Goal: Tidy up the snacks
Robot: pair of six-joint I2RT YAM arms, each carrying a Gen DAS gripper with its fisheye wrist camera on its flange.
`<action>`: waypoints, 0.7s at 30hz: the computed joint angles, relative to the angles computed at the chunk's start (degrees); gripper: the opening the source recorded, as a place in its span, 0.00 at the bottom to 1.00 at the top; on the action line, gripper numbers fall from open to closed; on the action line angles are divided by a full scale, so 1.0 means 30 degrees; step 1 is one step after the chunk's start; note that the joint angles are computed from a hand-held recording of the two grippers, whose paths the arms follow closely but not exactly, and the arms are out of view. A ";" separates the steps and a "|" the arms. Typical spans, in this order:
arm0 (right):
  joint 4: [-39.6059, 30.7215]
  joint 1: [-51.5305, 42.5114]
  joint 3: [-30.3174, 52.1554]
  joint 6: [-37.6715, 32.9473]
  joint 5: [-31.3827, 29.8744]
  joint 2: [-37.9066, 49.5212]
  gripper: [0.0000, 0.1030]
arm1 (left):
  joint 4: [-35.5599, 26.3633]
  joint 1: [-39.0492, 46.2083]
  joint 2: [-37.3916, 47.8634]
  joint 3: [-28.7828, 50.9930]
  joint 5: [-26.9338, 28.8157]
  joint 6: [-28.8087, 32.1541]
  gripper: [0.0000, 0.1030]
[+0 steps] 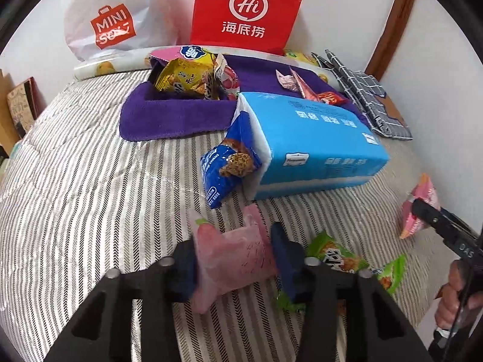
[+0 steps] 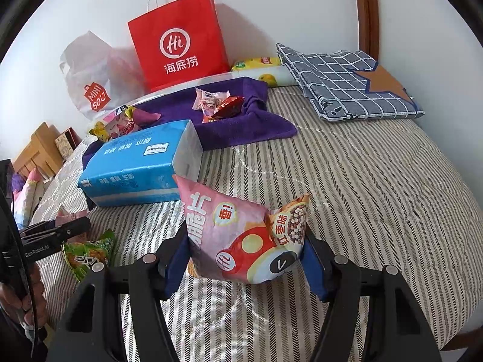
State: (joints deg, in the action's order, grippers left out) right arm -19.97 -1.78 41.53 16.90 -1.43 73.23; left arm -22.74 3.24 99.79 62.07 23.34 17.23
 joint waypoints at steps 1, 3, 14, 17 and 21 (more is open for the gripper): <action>-0.0037 0.0025 0.0039 0.0028 0.0016 0.0025 0.63 | -0.0467 0.0209 0.0171 0.0292 0.0512 0.0173 0.35; -0.0067 0.0118 0.0135 0.0049 0.0101 0.0119 0.63 | -0.1159 0.0550 0.0528 0.0775 0.1311 0.0267 0.30; -0.0674 0.0980 0.0898 0.0381 0.0681 -0.0155 0.63 | -0.2856 0.1893 0.0515 0.1596 0.3491 0.1063 0.28; -0.0848 0.1090 0.1224 0.0433 0.0625 -0.0257 0.63 | -0.3095 0.2186 0.0116 0.1615 0.3853 0.1203 0.28; -0.1272 0.1516 0.1865 0.0354 0.0936 -0.0367 0.63 | -0.3663 0.2297 -0.0224 0.1927 0.4362 0.1323 0.28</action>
